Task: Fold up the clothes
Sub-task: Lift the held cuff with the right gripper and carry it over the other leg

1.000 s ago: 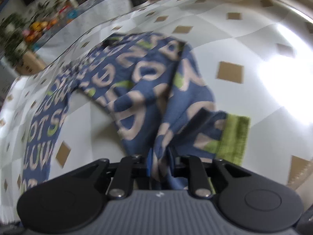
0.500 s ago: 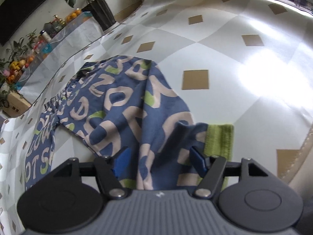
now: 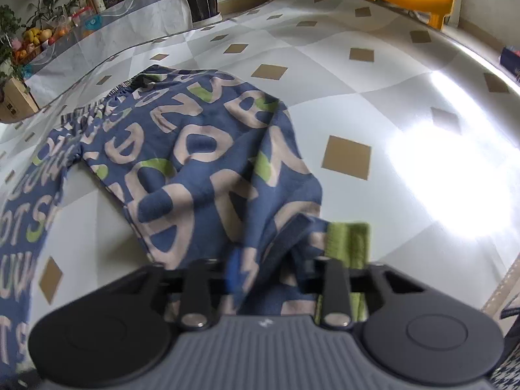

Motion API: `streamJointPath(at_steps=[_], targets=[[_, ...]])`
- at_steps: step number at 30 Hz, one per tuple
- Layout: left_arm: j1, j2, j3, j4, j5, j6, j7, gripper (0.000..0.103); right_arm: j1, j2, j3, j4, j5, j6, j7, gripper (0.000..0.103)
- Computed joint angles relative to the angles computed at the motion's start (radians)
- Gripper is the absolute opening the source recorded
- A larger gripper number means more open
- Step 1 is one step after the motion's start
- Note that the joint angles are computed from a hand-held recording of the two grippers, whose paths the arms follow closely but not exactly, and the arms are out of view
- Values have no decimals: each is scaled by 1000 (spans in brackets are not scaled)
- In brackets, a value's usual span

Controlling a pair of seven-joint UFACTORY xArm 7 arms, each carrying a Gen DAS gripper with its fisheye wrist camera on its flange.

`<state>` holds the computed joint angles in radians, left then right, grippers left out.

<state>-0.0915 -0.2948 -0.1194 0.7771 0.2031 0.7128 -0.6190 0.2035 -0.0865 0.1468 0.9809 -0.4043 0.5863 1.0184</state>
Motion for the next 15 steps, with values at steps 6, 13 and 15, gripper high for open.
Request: streamJointPath(at_steps=[6,13,15], targets=[[-20,-5,19,2,-66,-2,43,103,0,-28,-2,-31,71,-84,1,12],[-18,34,56,70,-190,68,91,103,12,-32,-4,-19,211,-172,-102,12],[-16,60,58,110,-199,118,115,103,21,-19,-1,3,233,-176,-142,12]])
